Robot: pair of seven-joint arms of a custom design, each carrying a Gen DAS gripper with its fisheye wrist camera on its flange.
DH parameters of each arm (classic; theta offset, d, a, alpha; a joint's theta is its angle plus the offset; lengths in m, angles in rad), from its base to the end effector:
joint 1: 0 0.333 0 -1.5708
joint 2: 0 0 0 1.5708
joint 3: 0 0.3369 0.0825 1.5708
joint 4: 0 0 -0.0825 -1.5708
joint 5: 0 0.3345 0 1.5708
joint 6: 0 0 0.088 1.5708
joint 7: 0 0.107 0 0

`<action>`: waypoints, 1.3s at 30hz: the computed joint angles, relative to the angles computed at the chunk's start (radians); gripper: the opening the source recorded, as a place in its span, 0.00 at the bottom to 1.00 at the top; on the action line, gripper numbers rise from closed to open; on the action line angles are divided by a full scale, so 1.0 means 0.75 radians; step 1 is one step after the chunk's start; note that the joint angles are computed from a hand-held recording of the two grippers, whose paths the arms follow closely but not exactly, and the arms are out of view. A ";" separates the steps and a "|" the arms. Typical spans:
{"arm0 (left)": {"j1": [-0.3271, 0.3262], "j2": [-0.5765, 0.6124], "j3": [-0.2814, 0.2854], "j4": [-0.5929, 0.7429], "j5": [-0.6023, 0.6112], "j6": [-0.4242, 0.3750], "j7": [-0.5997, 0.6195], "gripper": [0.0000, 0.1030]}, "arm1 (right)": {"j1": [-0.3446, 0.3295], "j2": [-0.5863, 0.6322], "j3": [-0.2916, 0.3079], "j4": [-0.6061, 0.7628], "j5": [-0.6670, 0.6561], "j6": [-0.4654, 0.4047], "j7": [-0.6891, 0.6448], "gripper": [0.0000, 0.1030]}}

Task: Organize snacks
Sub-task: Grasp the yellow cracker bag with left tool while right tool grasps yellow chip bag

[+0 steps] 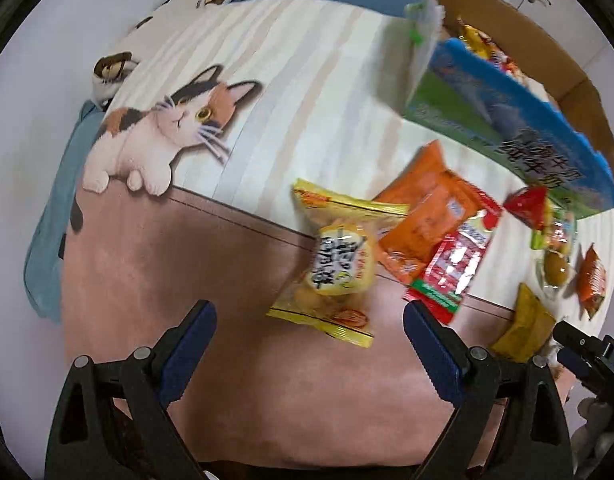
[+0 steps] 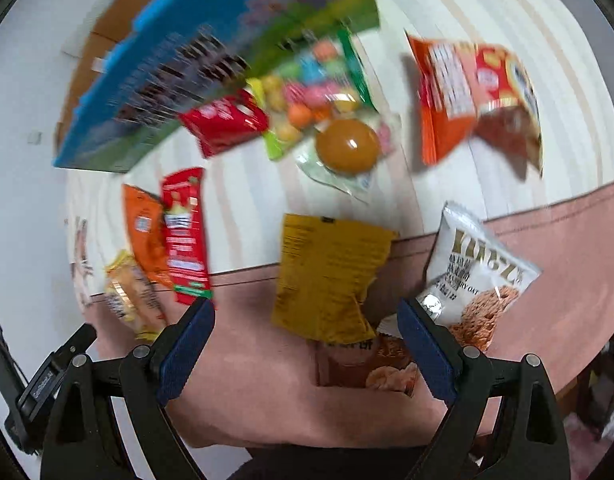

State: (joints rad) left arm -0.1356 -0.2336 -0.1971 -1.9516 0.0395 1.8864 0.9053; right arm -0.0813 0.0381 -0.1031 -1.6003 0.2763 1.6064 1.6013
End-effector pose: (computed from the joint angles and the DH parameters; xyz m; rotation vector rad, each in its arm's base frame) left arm 0.4240 -0.1547 0.6196 -2.4432 1.7547 -0.2008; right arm 0.5159 -0.0662 0.6204 -1.8281 2.3037 0.2974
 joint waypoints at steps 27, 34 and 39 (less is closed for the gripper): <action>0.009 0.244 0.040 -0.025 -0.145 0.149 0.197 0.46 | 0.133 0.101 0.062 -0.039 -0.225 0.072 -0.151 0.69; 0.005 0.124 0.028 -0.126 -0.158 0.123 0.147 0.41 | 0.117 0.057 0.058 -0.081 -0.211 0.093 -0.182 0.52; -0.021 0.037 0.021 -0.250 -0.252 0.102 0.147 0.42 | 0.104 -0.035 0.050 -0.153 -0.179 0.032 -0.266 0.52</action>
